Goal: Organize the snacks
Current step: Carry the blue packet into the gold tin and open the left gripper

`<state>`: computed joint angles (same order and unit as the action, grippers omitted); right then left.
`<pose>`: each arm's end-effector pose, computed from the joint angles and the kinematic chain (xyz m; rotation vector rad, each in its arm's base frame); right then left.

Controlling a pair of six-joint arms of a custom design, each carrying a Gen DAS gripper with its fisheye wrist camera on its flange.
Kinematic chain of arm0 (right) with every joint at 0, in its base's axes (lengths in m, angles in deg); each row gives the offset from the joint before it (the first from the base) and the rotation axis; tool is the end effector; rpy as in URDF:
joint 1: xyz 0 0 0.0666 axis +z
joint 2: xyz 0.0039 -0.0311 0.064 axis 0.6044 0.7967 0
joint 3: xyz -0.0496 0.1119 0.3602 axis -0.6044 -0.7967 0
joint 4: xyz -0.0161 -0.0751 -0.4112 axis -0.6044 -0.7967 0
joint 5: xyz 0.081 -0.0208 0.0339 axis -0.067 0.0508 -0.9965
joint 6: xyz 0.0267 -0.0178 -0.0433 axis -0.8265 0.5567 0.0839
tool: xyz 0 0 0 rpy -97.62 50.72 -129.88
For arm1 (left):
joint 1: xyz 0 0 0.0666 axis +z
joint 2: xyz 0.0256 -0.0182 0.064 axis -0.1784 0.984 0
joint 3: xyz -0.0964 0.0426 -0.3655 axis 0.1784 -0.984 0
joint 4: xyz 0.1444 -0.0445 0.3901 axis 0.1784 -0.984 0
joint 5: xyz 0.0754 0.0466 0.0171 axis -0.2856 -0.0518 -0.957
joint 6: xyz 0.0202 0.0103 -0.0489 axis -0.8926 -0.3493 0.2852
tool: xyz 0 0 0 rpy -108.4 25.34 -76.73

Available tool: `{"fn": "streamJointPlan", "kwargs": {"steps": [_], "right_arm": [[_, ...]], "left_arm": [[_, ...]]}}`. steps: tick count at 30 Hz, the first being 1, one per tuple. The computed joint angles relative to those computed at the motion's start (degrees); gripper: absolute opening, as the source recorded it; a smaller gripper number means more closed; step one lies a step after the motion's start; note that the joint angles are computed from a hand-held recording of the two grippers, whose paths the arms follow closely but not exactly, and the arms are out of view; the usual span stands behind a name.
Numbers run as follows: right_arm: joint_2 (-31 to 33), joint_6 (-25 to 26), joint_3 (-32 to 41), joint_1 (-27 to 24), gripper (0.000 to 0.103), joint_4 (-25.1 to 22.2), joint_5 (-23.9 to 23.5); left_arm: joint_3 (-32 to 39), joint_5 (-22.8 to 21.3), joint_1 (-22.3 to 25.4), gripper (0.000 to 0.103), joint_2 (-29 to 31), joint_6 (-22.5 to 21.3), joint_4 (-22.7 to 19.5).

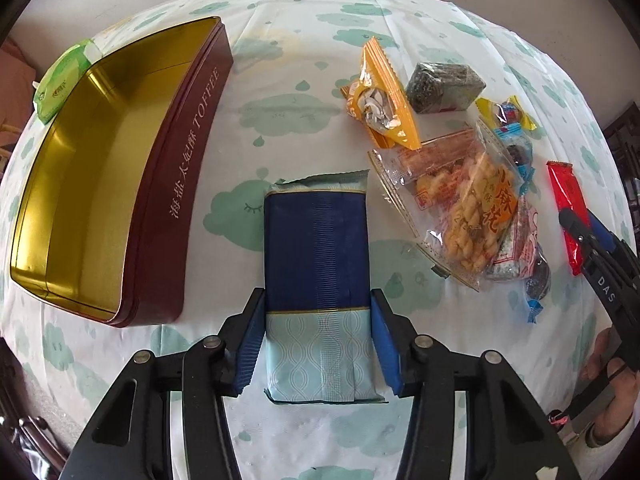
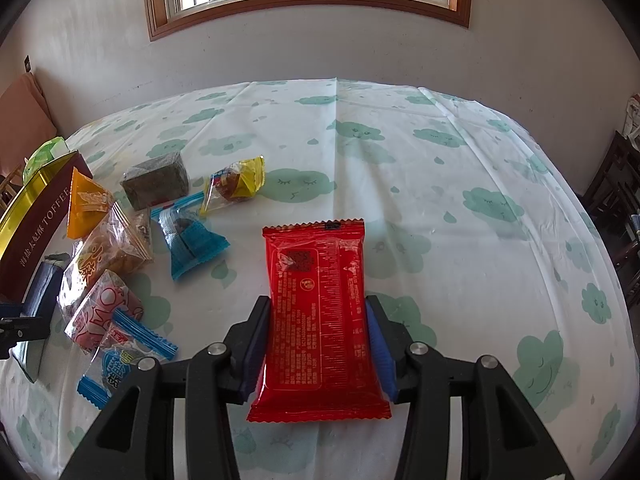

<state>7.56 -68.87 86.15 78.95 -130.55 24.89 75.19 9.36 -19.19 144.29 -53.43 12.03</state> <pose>0.3306 0.2770 0.3627 -0.1215 2.4589 0.0451 0.3180 -0.0496 0.3868 -0.1128 2.8597 -0.0464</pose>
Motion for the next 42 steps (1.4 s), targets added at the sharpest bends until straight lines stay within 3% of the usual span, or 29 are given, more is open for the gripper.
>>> {"fn": "streamJointPlan", "kwargs": {"steps": [11,17,23,29,34,42], "right_arm": [[0.2,0.1,0.2,0.1,0.048,-0.2,0.2],[0.3,0.1,0.3,0.1,0.048,-0.3,0.2],[0.4,0.3,0.3,0.1,0.048,-0.4,0.4],[0.4,0.4,0.3,0.1,0.048,-0.4,0.4],[0.8,-0.4,0.7,0.1,0.048,-0.8,0.9],[2.8,-1.7,3.6,-0.5,0.049,-4.9,-0.4]], "left_arm": [[1.1,1.5,0.9,0.046,-3.0,-5.5,0.2],[3.9,2.1,5.7,0.046,-4.3,-9.3,1.4],[5.6,1.2,14.5,0.046,-3.7,-12.0,3.0],[5.2,-0.5,22.0,0.046,-0.8,-17.5,5.3],[4.1,0.0,25.2,0.046,1.1,-19.9,6.2],[2.0,-1.3,25.6,0.046,1.9,-23.4,7.9]]}}
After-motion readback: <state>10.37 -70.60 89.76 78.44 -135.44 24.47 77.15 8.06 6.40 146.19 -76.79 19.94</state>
